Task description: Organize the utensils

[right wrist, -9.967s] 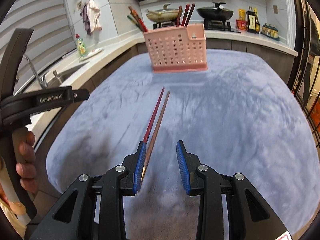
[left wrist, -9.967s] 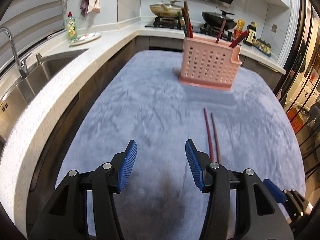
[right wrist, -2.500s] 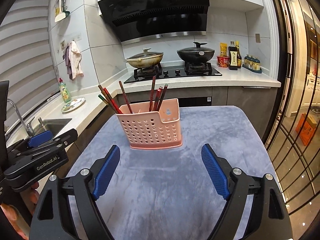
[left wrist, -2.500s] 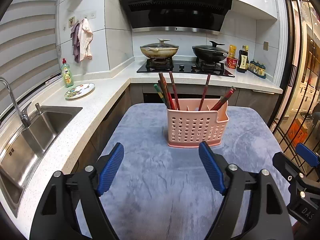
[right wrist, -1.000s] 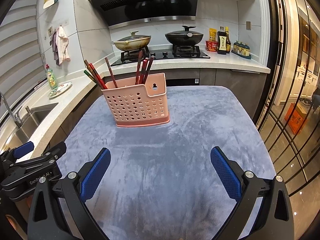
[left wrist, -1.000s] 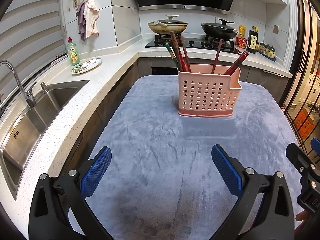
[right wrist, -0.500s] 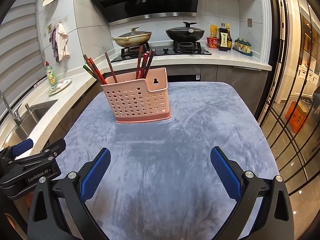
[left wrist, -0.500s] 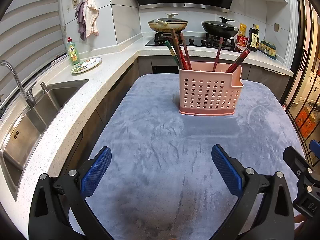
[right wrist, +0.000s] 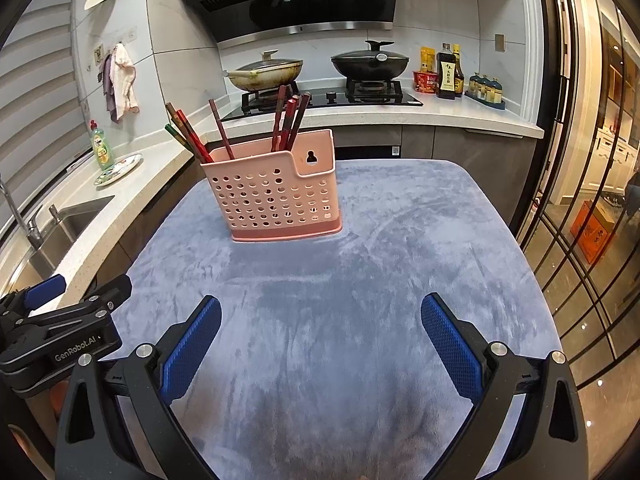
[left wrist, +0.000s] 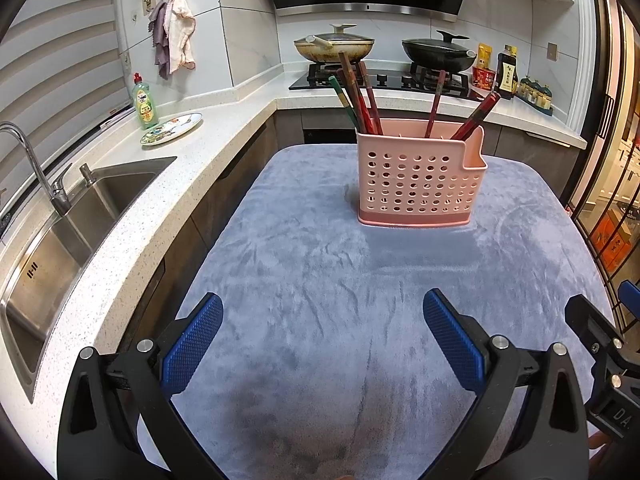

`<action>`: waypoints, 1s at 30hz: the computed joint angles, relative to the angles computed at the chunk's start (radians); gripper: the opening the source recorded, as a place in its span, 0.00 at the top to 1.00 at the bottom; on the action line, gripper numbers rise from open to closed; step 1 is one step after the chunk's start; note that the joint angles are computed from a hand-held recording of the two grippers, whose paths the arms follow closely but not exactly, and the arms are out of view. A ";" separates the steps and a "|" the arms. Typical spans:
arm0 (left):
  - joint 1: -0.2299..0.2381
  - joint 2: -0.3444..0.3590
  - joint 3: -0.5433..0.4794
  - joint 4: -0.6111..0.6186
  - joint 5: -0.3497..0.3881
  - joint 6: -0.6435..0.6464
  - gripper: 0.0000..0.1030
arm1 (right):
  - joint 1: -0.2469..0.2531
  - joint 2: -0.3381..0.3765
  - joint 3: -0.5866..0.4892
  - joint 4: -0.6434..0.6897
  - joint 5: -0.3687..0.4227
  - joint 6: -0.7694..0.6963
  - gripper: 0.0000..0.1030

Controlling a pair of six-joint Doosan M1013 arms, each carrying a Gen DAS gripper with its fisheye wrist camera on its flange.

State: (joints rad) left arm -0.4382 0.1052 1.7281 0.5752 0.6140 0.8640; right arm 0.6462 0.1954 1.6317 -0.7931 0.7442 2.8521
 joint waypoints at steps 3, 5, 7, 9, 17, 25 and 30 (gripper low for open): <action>0.000 0.000 0.001 0.000 0.000 0.000 0.07 | 0.000 0.000 0.000 0.000 0.000 -0.002 0.06; 0.000 0.000 0.001 -0.002 -0.001 0.002 0.07 | 0.001 0.000 0.001 0.000 0.000 -0.002 0.06; 0.000 0.000 0.001 -0.002 0.000 0.001 0.07 | 0.002 -0.001 0.003 -0.004 -0.001 0.000 0.06; -0.001 0.000 0.002 -0.002 0.001 0.002 0.07 | 0.002 -0.001 0.003 -0.003 0.000 0.000 0.06; -0.003 -0.003 0.007 0.009 -0.002 -0.010 0.07 | 0.002 -0.001 0.004 -0.004 -0.001 0.001 0.06; -0.003 -0.005 0.007 0.017 -0.001 -0.014 0.07 | 0.003 -0.002 0.005 -0.009 0.000 0.006 0.06; -0.003 -0.006 0.008 0.015 -0.003 -0.012 0.07 | 0.001 -0.003 0.006 -0.009 -0.001 0.006 0.06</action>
State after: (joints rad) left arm -0.4407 0.0988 1.7357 0.5902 0.6105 0.8521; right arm 0.6472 0.1924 1.6381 -0.8021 0.7429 2.8580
